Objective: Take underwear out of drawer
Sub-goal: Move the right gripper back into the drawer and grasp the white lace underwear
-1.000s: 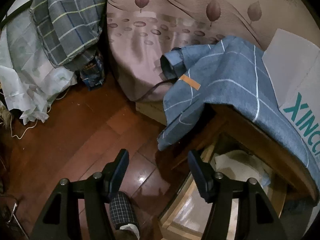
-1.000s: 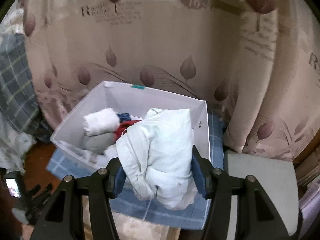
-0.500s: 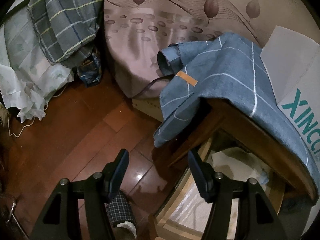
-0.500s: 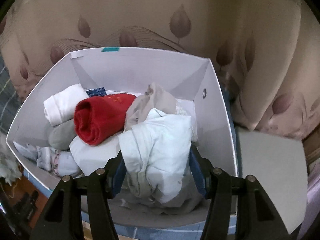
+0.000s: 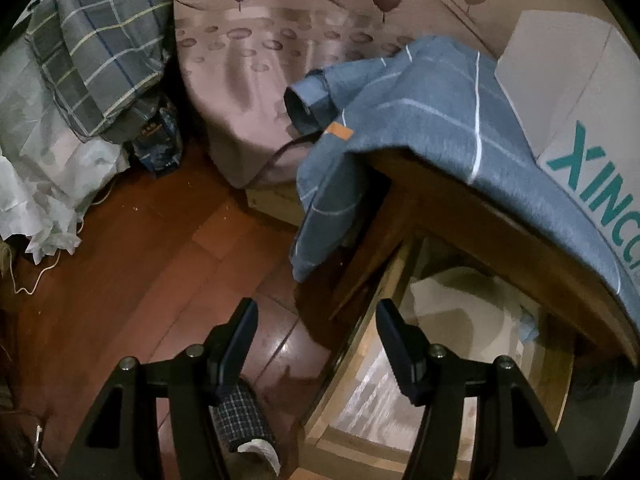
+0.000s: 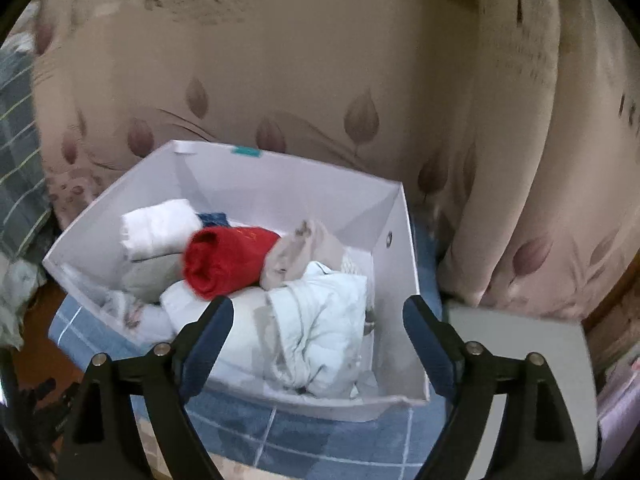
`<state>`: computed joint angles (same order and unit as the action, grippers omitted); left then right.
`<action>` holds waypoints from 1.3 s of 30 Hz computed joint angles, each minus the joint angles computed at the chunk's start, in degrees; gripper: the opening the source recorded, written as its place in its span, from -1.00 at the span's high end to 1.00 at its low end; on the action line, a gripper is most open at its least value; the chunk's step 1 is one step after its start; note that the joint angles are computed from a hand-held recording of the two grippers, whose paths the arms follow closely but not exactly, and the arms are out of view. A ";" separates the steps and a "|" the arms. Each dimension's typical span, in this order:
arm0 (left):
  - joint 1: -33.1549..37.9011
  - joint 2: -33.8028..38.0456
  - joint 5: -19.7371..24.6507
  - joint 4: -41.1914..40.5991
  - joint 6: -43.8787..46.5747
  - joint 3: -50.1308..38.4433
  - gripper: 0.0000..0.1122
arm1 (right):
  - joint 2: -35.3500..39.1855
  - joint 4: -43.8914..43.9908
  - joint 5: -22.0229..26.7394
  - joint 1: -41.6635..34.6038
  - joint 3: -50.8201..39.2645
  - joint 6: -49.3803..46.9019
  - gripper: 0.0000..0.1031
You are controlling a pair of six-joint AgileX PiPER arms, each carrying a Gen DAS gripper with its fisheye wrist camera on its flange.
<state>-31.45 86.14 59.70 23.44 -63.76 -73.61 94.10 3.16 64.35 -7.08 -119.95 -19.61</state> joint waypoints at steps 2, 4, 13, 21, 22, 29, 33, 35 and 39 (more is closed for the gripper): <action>0.76 0.08 0.08 -0.92 -0.28 0.35 -0.12 | -5.23 1.98 -3.57 -0.30 7.84 -4.11 -0.71; 2.12 -0.60 -0.51 -1.98 -1.04 1.36 -0.12 | -11.41 4.42 -6.94 -0.29 17.42 -9.89 -0.71; 3.91 -2.69 1.39 -1.28 -5.72 3.32 -0.12 | -25.68 6.80 -11.68 7.60 46.26 -24.23 -0.71; 6.57 -4.73 2.73 -2.36 -7.23 4.68 -0.12 | -16.70 -7.04 -19.61 20.01 55.90 -18.36 -0.68; 7.38 -5.33 2.61 -2.72 -7.58 5.29 -0.12 | -15.11 -8.03 -20.28 20.65 56.36 -17.93 -0.68; 11.07 -8.11 2.77 -3.35 -8.59 7.83 -0.12 | -5.72 -26.95 -30.04 27.34 58.93 -2.65 -0.67; 12.69 -7.99 1.05 -7.19 -6.34 8.74 -0.12 | -1.26 -33.67 -31.99 28.78 57.66 3.93 -0.68; 13.05 -7.17 0.26 -9.43 -3.93 8.34 -0.12 | 0.04 -37.11 -33.49 29.37 58.06 6.92 -0.70; 12.26 -6.01 -0.26 -11.07 -2.17 7.54 -0.12 | 2.08 -45.89 -35.98 29.98 59.70 16.03 -0.70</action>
<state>-19.19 80.13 59.44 12.37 -65.93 -66.07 96.18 -42.73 28.37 22.90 -60.25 -3.58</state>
